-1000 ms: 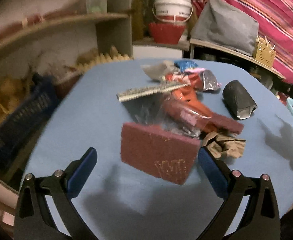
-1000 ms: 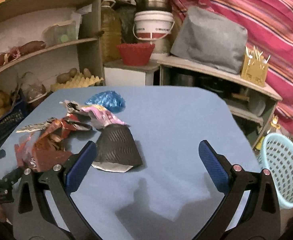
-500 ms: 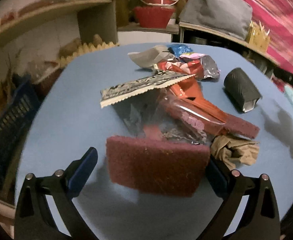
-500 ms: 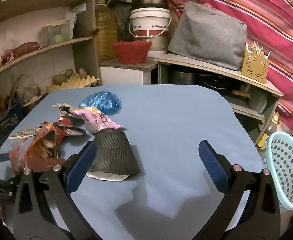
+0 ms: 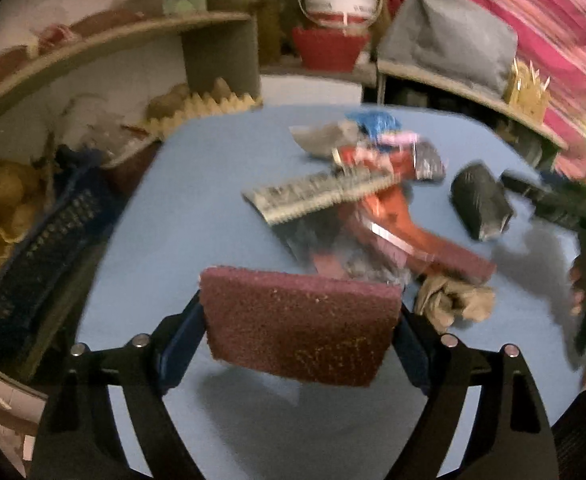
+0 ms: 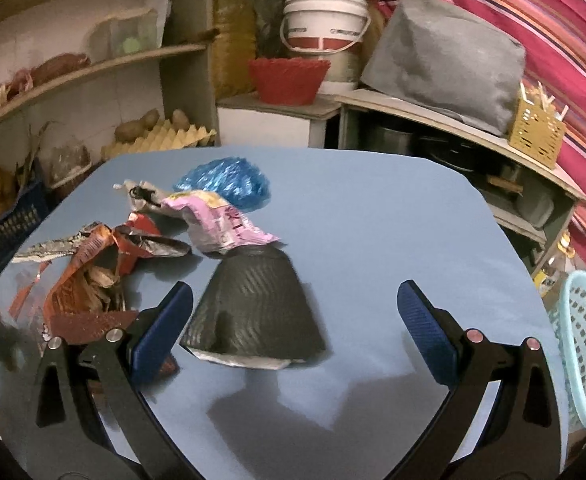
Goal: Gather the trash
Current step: 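Close the right tool on the black ribbed rubber piece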
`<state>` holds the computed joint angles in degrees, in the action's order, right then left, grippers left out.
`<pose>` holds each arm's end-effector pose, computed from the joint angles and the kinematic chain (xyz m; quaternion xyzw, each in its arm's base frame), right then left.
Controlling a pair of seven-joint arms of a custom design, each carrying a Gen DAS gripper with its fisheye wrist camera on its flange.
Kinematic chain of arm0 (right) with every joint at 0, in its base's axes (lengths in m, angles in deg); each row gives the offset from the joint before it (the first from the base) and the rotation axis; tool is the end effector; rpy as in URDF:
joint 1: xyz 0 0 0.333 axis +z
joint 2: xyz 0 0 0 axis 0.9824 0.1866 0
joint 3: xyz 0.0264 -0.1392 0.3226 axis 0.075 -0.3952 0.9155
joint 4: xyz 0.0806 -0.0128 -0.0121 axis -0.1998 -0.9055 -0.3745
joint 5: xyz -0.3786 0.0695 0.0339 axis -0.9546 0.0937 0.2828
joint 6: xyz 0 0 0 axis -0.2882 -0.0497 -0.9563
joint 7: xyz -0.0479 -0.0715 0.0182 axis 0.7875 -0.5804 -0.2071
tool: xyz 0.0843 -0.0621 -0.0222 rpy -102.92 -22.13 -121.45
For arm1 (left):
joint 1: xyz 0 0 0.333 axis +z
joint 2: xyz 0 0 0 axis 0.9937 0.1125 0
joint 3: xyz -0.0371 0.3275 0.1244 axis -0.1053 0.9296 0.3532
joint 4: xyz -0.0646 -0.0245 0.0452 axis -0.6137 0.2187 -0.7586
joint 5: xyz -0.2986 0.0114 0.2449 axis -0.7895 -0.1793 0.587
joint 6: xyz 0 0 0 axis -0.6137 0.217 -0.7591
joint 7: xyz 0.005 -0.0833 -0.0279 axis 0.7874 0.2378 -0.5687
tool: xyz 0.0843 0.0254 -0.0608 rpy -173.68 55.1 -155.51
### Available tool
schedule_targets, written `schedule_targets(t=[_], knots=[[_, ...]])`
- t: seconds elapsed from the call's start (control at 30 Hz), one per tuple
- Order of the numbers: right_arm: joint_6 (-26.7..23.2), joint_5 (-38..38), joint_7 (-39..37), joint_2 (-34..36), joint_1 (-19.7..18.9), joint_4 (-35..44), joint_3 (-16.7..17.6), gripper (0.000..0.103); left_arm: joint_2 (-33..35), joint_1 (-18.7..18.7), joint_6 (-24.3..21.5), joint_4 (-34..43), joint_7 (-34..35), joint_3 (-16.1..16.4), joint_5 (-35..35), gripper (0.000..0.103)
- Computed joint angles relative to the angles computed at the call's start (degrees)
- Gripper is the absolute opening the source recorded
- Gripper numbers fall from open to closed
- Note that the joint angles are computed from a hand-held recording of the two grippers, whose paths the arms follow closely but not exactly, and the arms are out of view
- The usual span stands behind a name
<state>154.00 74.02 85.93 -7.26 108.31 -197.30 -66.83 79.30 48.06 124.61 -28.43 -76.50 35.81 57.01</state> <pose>0.5693 0.3153 0.4552 -0.7918 0.4280 -0.2278 0.3715 0.3958 -0.4600 0.4537 -0.7513 0.5353 -0.2208 0.3166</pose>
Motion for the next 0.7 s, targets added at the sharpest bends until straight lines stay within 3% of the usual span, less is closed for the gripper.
schedule_targets(t=[0.1,0.23,0.4,0.53,0.6,0.7], knots=[[-2.7,-3.09,3.94,1.88,8.45,2.6,-8.88,0.099,-0.85,-0.63,-4.68,1.08,-1.21,-0.04,0.5,0.084],[-8.83,-8.45,9.42,4.58,12.8,7.18,-13.72,0.099,-0.6,0.0,-6.58,3.1,-1.1,0.12,0.39,0.084],[-13.73,-13.0,12.44,6.52,11.64,11.08,-12.51,0.099,2.32,-0.24,-9.79,7.2,0.52,0.81,0.78,0.084],[-16.34,-16.87,15.97,7.44,11.09,12.98,-12.26,0.097,2.98,-0.57,-9.72,8.45,-0.41,1.51,1.86,0.084],[-17.09,-17.03,15.91,7.61,8.86,13.28,-9.83,0.082,3.34,-0.93,-10.31,9.16,-0.75,1.71,2.54,0.084],[-18.22,-16.65,14.01,7.74,5.11,13.58,-5.49,0.072,3.97,-1.3,-10.82,10.23,-0.89,1.95,3.03,0.084]])
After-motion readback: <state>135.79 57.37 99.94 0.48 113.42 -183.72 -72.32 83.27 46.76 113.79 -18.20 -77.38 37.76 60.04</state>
